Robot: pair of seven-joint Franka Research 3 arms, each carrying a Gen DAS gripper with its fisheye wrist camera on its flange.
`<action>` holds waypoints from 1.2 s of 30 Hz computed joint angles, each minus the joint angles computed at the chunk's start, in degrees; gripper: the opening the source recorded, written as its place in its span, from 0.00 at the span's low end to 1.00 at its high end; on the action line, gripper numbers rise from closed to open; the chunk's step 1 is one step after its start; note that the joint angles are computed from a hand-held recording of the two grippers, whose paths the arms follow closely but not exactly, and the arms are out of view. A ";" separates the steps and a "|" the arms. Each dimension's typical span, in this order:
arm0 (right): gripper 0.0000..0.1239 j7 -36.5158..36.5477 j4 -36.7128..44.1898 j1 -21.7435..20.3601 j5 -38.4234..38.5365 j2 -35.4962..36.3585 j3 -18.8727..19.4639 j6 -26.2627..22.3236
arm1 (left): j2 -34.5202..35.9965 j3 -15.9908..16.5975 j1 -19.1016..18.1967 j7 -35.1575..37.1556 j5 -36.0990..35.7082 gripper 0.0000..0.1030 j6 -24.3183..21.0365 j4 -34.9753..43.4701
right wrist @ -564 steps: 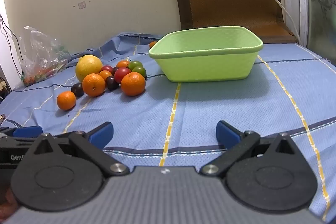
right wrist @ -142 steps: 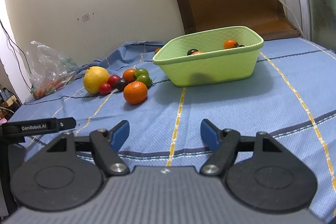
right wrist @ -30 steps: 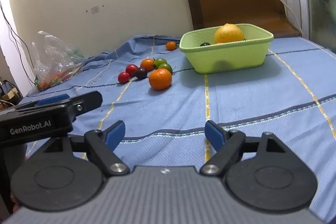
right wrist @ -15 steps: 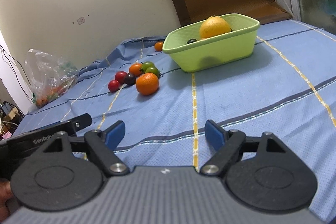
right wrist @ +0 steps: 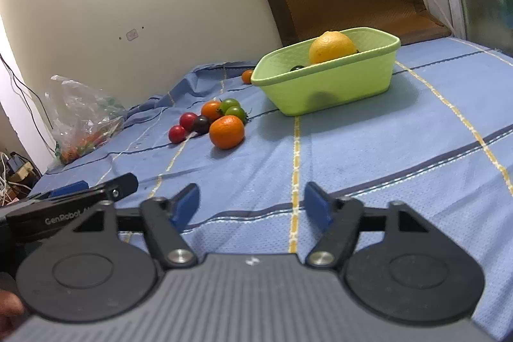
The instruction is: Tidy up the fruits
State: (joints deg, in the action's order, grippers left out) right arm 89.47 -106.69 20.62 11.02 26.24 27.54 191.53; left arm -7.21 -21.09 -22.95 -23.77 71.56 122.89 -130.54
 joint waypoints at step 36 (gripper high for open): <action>0.29 -32.59 41.56 7.21 15.21 21.63 1.81 -35.93 | -11.07 1.32 8.17 -26.05 11.39 0.99 15.78 -11.00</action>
State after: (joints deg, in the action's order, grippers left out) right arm 56.88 -65.13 27.84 26.23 47.87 29.34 155.60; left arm -18.28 -19.77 -14.78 -49.81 82.95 138.68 -141.54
